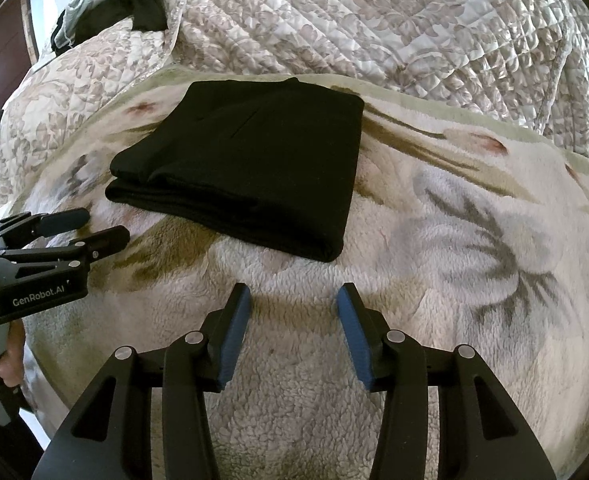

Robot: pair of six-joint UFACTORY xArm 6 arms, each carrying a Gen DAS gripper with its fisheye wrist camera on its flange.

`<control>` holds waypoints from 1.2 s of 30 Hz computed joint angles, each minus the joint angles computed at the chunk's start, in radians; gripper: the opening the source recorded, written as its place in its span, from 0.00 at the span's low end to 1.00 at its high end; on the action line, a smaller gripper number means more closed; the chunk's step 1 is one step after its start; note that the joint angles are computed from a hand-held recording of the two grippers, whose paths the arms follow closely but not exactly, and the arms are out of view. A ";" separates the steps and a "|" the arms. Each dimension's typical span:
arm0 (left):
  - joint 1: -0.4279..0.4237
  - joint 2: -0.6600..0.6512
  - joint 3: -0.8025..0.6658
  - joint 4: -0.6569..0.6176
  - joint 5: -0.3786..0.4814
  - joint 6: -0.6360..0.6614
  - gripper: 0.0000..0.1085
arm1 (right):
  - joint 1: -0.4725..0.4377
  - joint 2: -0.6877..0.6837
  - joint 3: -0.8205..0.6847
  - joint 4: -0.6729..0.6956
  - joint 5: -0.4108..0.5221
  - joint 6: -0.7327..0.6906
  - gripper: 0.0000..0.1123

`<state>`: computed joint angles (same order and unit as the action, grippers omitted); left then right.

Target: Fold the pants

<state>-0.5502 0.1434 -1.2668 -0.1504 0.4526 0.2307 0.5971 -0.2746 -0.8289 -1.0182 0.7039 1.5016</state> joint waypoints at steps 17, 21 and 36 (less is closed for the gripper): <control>0.001 0.003 -0.007 0.014 0.010 -0.016 0.66 | 0.004 0.003 -0.003 -0.004 0.008 0.000 0.42; 0.001 0.003 -0.007 0.013 0.010 -0.015 0.66 | 0.003 0.004 -0.004 -0.006 0.009 -0.004 0.43; 0.001 0.002 -0.007 0.015 0.012 -0.019 0.66 | 0.004 0.004 -0.005 -0.007 0.012 -0.004 0.43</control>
<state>-0.5487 0.1458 -1.2738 -0.1354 0.4650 0.2118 0.6008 -0.2704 -0.8335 -1.0257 0.7159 1.4980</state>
